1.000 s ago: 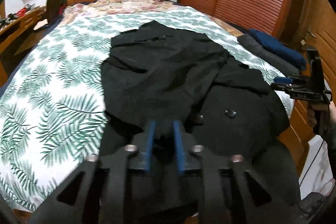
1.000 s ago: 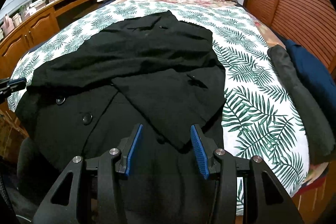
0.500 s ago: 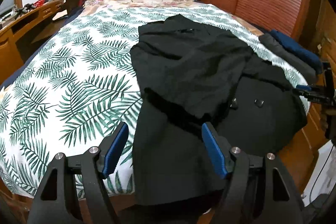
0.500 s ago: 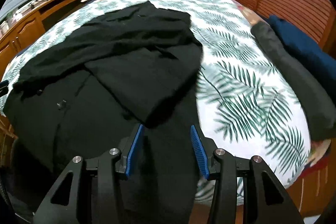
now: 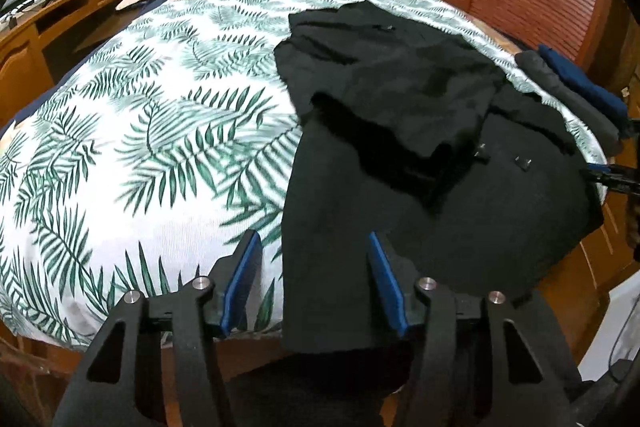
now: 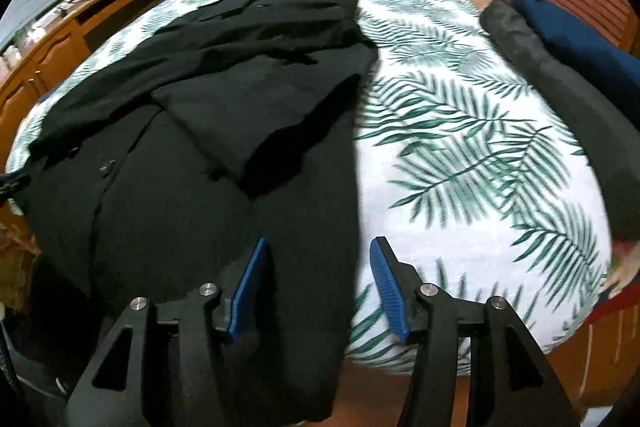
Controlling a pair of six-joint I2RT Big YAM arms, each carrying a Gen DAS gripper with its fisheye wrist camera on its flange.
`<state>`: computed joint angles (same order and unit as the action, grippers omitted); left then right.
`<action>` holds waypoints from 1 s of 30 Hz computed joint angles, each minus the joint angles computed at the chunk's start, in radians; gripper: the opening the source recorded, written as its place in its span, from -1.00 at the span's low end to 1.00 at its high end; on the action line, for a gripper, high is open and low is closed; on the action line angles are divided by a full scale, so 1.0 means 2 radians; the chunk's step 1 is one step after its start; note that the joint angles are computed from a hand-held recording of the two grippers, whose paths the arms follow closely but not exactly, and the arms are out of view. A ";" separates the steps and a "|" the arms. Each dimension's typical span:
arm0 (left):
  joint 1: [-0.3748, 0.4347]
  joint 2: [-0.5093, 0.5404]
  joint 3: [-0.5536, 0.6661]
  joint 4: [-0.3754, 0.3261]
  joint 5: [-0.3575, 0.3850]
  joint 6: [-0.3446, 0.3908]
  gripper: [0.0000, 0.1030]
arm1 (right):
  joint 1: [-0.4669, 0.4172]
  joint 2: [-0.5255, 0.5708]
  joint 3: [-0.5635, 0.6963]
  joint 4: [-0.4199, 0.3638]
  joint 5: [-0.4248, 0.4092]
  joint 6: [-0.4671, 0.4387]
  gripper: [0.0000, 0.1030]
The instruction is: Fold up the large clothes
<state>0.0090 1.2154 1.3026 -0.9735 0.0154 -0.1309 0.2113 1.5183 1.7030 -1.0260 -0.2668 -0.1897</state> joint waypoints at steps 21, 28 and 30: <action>-0.005 -0.012 -0.002 0.018 0.013 -0.026 -0.91 | -0.007 -0.032 -0.059 0.034 -0.045 -0.025 -0.80; -0.010 -0.027 0.048 0.033 0.008 -0.021 -0.91 | -0.003 -0.041 -0.010 0.073 -0.077 -0.003 -0.90; -0.015 -0.029 0.064 0.034 0.002 -0.017 -0.92 | -0.008 -0.046 0.004 0.087 -0.094 0.014 -0.90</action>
